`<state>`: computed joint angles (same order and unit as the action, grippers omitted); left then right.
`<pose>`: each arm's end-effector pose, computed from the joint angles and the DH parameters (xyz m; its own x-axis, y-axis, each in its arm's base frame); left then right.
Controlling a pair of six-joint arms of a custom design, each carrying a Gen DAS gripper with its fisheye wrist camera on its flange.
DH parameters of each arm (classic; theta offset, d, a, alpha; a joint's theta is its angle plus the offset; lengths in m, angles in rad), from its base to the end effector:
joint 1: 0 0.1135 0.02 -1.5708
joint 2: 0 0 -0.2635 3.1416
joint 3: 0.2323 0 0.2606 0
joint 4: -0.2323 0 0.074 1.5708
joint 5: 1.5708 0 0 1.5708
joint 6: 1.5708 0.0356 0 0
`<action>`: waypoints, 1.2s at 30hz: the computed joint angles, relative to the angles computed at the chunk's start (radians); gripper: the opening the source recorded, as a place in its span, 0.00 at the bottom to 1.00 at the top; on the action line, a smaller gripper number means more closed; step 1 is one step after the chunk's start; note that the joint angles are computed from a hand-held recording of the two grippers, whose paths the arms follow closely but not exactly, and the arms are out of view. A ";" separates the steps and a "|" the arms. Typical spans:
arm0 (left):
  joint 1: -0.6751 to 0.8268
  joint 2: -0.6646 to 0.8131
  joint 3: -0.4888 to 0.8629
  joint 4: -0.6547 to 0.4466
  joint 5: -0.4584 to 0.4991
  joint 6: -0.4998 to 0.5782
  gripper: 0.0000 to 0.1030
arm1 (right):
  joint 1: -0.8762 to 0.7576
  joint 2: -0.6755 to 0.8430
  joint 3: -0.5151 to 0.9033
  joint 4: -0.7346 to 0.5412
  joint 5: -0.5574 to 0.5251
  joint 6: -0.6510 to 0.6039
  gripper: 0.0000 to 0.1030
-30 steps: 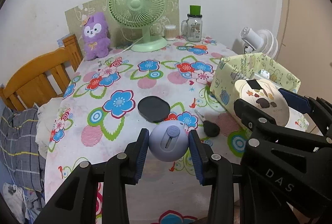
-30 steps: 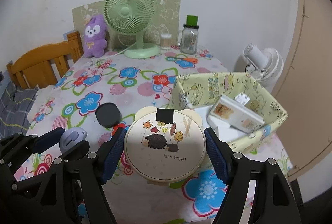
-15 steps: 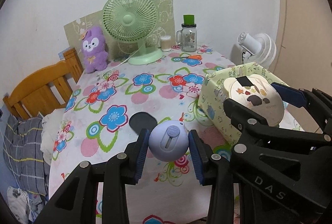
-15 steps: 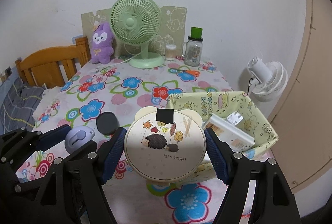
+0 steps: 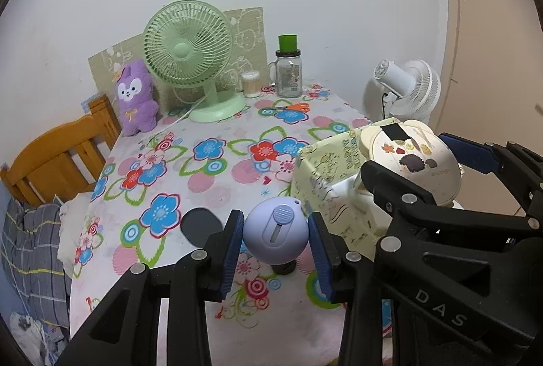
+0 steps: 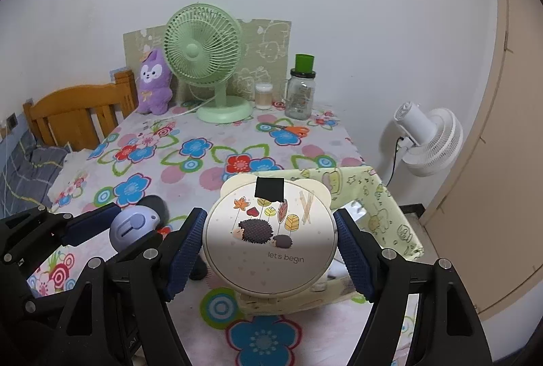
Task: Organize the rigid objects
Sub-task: 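Lift the hedgehog tin and lavender gadget and carry both toward the yellow box, then lower the tin and lavender gadget into the box and open both grippers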
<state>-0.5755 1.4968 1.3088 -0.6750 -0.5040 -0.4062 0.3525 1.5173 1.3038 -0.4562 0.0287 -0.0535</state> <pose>0.2856 -0.1648 0.3079 -0.6698 0.0221 -0.7422 -0.0560 0.9952 0.0802 0.3311 0.1207 0.3135 -0.5644 -0.2646 -0.7819 -0.3547 0.9331 -0.0597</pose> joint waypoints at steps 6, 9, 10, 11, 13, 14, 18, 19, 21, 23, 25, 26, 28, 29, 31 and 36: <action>-0.028 0.082 0.090 -0.028 -0.020 0.003 0.39 | -0.057 0.014 0.010 0.014 -0.035 -0.026 0.75; -0.036 0.120 0.130 -0.034 -0.018 0.003 0.39 | -0.089 0.023 0.017 0.013 -0.058 -0.034 0.75; -0.039 0.134 0.146 -0.036 -0.014 0.003 0.39 | -0.100 0.027 0.021 0.010 -0.066 -0.035 0.75; -0.042 0.148 0.160 -0.036 -0.012 0.004 0.39 | -0.113 0.032 0.028 0.006 -0.074 -0.037 0.75; -0.047 0.170 0.183 -0.036 -0.009 0.006 0.39 | -0.133 0.040 0.035 0.003 -0.085 -0.040 0.75; -0.050 0.185 0.198 -0.035 -0.007 0.010 0.39 | -0.143 0.042 0.039 0.002 -0.090 -0.042 0.75; -0.056 0.228 0.243 -0.031 0.011 0.023 0.39 | -0.176 0.053 0.049 0.001 -0.101 -0.048 0.75; -0.057 0.243 0.259 -0.035 0.014 0.026 0.39 | -0.184 0.056 0.052 0.000 -0.104 -0.049 0.75; -0.060 0.264 0.281 -0.034 0.023 0.032 0.39 | -0.198 0.065 0.059 -0.004 -0.110 -0.048 0.75; -0.060 0.295 0.313 -0.037 0.038 0.039 0.39 | -0.210 0.077 0.070 -0.009 -0.112 -0.048 0.75; -0.060 0.322 0.340 -0.036 0.055 0.048 0.39 | -0.221 0.090 0.081 -0.014 -0.111 -0.049 0.75; -0.060 0.334 0.351 -0.035 0.065 0.054 0.39 | -0.226 0.096 0.087 -0.015 -0.110 -0.049 0.75; -0.059 0.360 0.377 -0.040 0.082 0.059 0.39 | -0.234 0.114 0.099 -0.019 -0.105 -0.050 0.75; -0.057 0.371 0.388 -0.042 0.090 0.062 0.39 | -0.238 0.123 0.106 -0.022 -0.106 -0.049 0.75; -0.054 0.395 0.412 -0.046 0.107 0.067 0.39 | -0.248 0.142 0.119 -0.028 -0.104 -0.048 0.75; -0.041 0.456 0.473 -0.061 0.151 0.083 0.39 | -0.260 0.191 0.154 -0.042 -0.098 -0.045 0.75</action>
<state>-0.6161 1.9532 1.7817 -0.7361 -0.3526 -0.3234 0.0923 1.7085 1.4581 -0.4987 -0.0690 -0.0983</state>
